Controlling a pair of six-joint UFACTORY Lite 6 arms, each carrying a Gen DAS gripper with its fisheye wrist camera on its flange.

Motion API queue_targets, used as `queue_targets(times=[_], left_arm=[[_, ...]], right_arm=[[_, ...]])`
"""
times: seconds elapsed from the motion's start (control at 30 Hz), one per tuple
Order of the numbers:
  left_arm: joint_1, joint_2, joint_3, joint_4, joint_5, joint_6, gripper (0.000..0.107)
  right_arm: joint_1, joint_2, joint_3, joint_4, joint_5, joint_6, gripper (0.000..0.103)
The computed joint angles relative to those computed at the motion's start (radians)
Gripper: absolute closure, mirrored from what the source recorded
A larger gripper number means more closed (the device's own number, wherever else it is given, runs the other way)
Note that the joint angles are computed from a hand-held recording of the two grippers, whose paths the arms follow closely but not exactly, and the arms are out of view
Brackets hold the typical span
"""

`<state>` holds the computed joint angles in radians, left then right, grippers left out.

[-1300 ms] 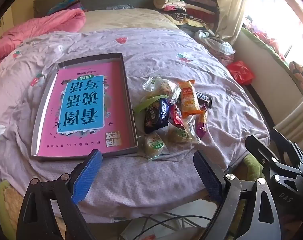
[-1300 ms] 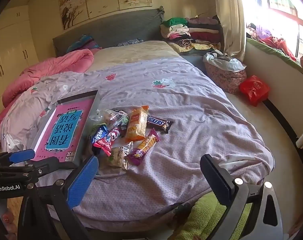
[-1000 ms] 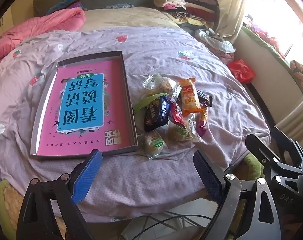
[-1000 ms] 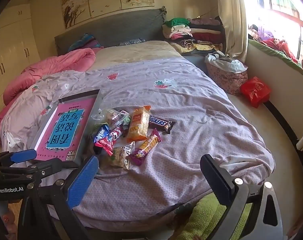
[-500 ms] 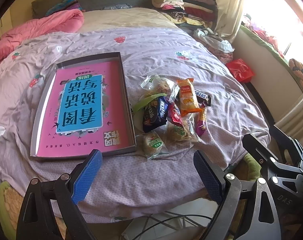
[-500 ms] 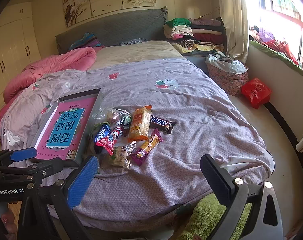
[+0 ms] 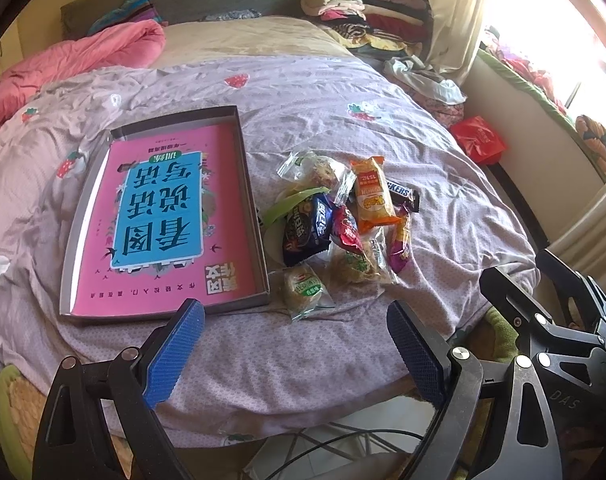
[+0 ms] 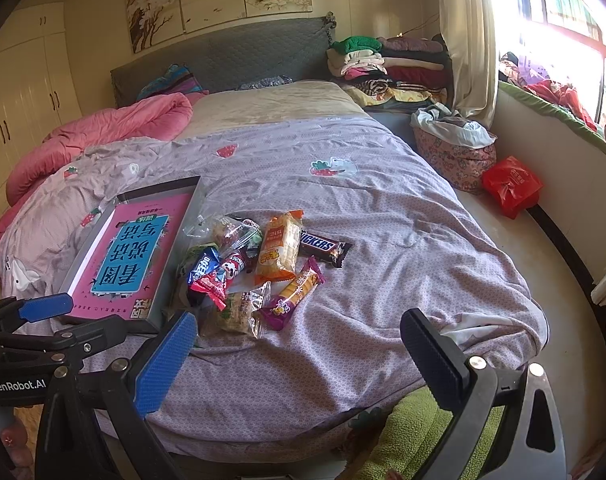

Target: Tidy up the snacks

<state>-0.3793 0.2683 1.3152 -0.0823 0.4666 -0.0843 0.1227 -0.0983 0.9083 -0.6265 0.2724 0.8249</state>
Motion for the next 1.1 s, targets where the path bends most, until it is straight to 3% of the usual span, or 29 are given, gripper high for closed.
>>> queue_targets(times=[0.57,0.83,1.1], left_arm=[[0.007,0.035,0.029,-0.018,0.007,0.017,0.014],[0.023,0.098,0.062,-0.109,0.022,0.110,0.014],[0.015,0.161,0.092,-0.209,0.031,0.244,0.015]], right_arm=[[-0.025,0.020,-0.011,0.074,-0.038,-0.086,0.000],[-0.081,0.078,0.036,0.357,-0.054,-0.386,0.000],[-0.173,0.212,0.141,0.753,-0.030,-0.805,0.000]])
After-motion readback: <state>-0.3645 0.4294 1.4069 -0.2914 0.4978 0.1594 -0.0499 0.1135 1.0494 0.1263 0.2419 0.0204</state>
